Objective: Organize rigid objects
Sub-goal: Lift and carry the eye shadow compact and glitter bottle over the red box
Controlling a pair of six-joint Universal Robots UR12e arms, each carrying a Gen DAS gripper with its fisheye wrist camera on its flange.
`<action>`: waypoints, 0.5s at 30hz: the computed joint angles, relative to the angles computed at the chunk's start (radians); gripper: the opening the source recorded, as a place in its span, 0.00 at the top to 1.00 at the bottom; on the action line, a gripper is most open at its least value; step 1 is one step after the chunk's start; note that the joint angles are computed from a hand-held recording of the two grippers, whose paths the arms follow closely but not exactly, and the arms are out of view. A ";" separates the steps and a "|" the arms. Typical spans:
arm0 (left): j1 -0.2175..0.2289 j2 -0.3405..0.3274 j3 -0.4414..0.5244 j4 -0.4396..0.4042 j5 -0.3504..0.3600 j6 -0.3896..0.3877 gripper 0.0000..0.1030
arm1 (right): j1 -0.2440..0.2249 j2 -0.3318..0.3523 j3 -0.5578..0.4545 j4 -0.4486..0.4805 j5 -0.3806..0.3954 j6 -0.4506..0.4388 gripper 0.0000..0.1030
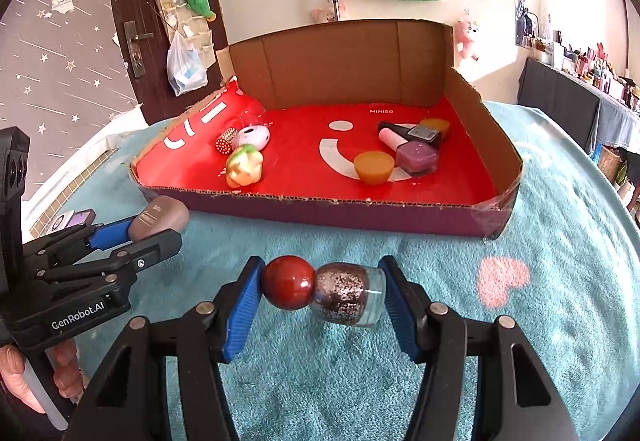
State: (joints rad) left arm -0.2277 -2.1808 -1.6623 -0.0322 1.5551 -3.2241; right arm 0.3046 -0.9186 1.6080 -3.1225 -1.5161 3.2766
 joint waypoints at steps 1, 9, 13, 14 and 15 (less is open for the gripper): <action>0.000 0.000 0.000 0.003 -0.001 0.000 0.53 | 0.000 -0.001 0.000 -0.002 0.001 -0.001 0.41; 0.002 -0.002 0.013 0.022 -0.013 0.009 0.53 | 0.001 -0.003 -0.007 -0.025 0.002 -0.019 0.41; 0.003 -0.004 0.022 0.027 -0.018 0.014 0.53 | 0.000 -0.003 -0.015 -0.030 0.006 -0.028 0.41; 0.003 -0.004 0.025 0.027 -0.021 0.015 0.53 | -0.001 -0.003 -0.018 -0.031 0.007 -0.031 0.41; 0.004 -0.006 0.031 0.025 -0.025 0.016 0.53 | -0.001 -0.003 -0.020 -0.031 0.008 -0.033 0.41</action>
